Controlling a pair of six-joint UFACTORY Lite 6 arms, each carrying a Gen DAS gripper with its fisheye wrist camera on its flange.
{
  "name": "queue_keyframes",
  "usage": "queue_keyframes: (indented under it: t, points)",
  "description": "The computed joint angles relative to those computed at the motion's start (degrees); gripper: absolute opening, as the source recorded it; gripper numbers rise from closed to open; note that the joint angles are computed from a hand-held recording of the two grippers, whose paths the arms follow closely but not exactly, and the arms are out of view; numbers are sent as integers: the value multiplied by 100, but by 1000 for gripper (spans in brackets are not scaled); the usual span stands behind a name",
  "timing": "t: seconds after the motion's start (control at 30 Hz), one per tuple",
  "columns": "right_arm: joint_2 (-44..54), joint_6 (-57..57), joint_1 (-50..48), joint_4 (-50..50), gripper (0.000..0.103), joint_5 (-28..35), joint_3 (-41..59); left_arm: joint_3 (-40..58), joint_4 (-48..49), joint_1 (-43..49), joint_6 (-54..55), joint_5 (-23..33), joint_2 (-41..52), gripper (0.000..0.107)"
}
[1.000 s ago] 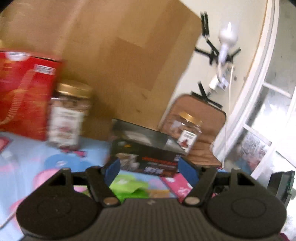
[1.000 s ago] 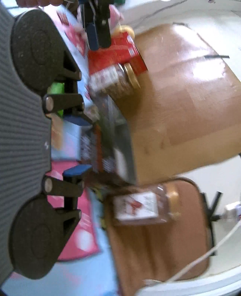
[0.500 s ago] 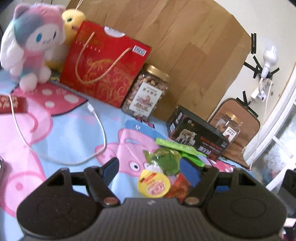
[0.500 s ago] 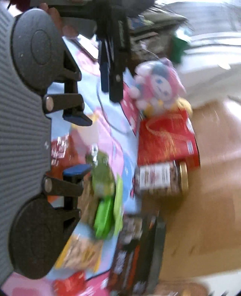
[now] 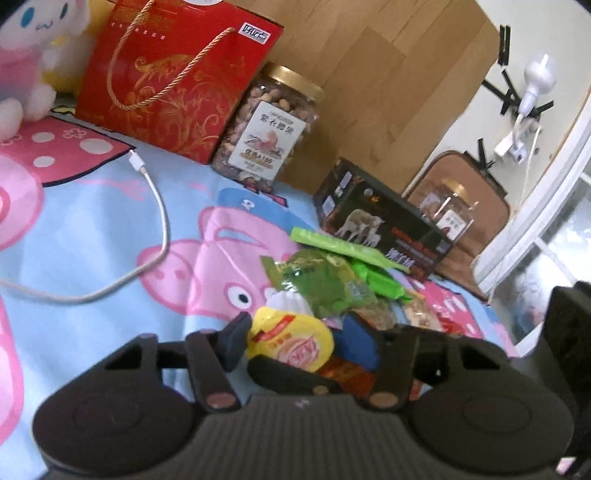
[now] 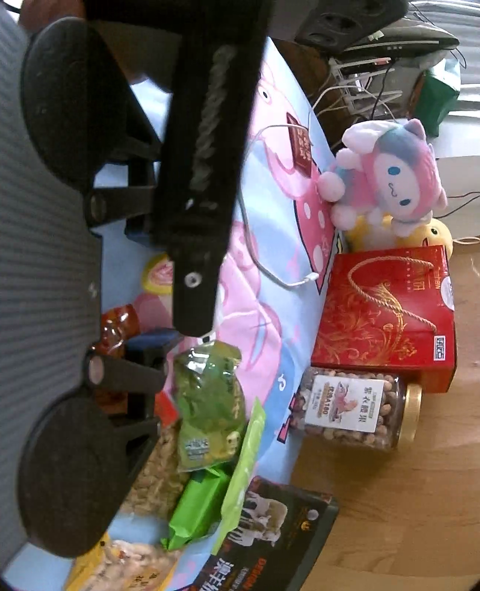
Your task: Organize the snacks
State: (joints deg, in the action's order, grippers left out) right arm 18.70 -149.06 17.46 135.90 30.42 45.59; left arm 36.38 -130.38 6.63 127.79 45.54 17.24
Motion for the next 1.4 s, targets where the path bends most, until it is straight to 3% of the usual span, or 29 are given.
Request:
queue_keyframes:
  t: [0.2, 0.43, 0.6, 0.73, 1.0, 1.2, 1.4]
  points:
    - [-488, -384, -7, 464, 45, 217, -582, -500, -50, -49, -27, 140, -558, 46]
    - [-2040, -1872, -226, 1719, 44, 710, -2336, -1181, -476, -968, 142, 9, -1537, 46]
    - [-3019, -1343, -1365, 852, 44, 877, -3166, -1123, -1188, -2093, 534, -155, -1562, 46]
    - [-3184, -1232, -2143, 419, 44, 1002, -3493, -761, -1785, -2907, 890, -368, -1085, 46]
    - [-2662, -666, -3066, -484, 44, 1289, -3272, -152, -2045, -3456, 1130, -905, -703, 46]
    - [-2422, -965, -2753, 49, 44, 1351, -2687, 765, -1706, -3354, 1178, -1330, -517, 47]
    - [-1322, -1250, -2400, 808, 44, 1354, -1189, 2675, -1433, -3212, 941, -1833, 428, 47]
